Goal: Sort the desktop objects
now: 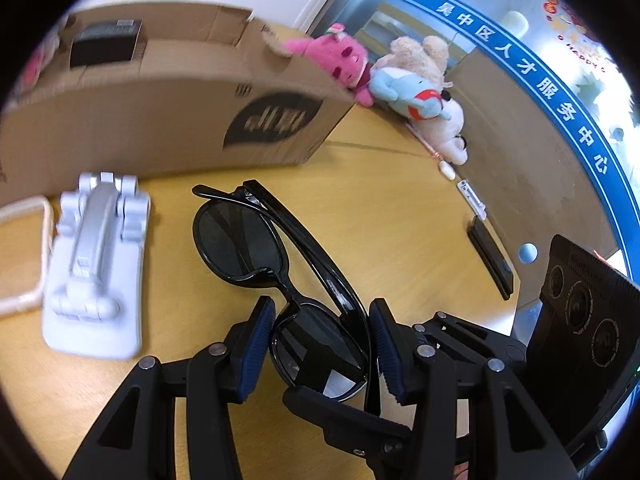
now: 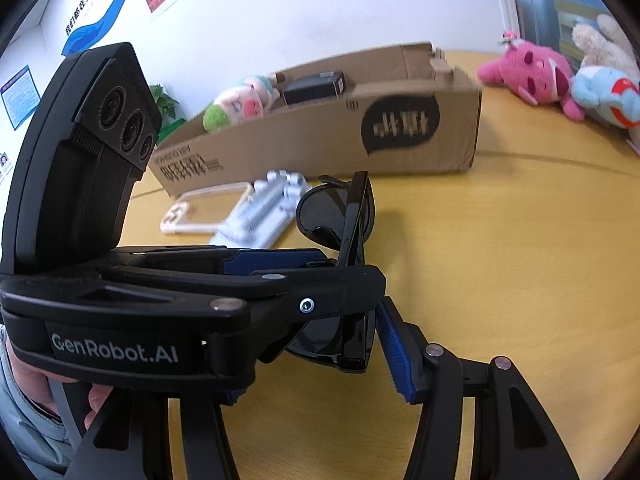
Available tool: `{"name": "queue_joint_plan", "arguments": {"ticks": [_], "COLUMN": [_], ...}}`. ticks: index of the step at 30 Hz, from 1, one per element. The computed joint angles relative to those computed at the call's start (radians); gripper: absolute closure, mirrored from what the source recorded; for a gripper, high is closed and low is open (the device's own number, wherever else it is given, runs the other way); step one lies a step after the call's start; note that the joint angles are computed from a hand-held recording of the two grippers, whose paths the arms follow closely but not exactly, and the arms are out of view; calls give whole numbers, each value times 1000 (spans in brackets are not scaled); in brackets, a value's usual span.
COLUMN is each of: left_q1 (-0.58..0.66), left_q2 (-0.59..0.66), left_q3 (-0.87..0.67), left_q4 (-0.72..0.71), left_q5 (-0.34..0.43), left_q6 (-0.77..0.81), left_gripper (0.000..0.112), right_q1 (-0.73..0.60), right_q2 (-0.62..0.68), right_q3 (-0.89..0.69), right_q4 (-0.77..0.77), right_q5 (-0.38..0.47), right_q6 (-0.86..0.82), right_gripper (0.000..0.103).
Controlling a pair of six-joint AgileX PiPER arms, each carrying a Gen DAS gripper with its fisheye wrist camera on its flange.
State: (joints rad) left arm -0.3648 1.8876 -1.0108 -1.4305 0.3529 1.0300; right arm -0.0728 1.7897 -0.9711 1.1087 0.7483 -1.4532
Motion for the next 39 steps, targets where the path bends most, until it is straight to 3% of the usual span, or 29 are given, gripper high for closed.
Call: {"name": "queue_joint_plan", "arguments": {"ticks": [7, 11, 12, 13, 15, 18, 22, 25, 27, 28, 30, 32, 34, 39], "left_q1": [22, 60, 75, 97, 118, 149, 218, 246, 261, 275, 289, 291, 292, 288], "left_q2": [-111, -124, -114, -100, -72, -36, 48, 126, 163, 173, 180, 156, 129, 70], "left_q3": [-85, -204, -244, -288, -363, -434, -549, -641, -675, -681, -671, -615, -545, -369], "left_q4": [245, 384, 419, 446, 526, 598, 543, 550, 554, 535, 546, 549, 508, 361], "left_q5": [3, 50, 69, 98, 119, 139, 228, 279, 296, 305, 312, 291, 280, 218], "left_q6": [-177, -273, -299, -323, -385, -423, -368, -387, -404, -396, -407, -394, -337, -225], "left_gripper": [68, 81, 81, 81, 81, 92, 104, 104, 104, 104, 104, 104, 104, 101], "right_q1": [53, 102, 134, 146, 179, 211, 234, 241, 231, 220, 167, 113, 55, -30], "right_q2": [-70, -49, -46, -30, 14, 93, 213, 356, 391, 394, 390, 352, 298, 320], "right_q3": [-136, -291, -331, -367, -458, -586, -764, -979, -1017, -1012, -981, -894, -773, -721], "right_q4": [-31, -46, -61, -65, -89, -122, -181, -253, -257, -246, -214, -178, -107, -118], "right_q5": [25, 68, 41, 49, 46, 58, 90, 176, 198, 204, 203, 164, 128, 184], "right_q6": [104, 174, 193, 206, 263, 338, 422, 540, 561, 553, 522, 486, 422, 462], "right_gripper": [49, 53, 57, 65, 65, 66, 67, 67, 67, 65, 46, 9, 1, 0]}}
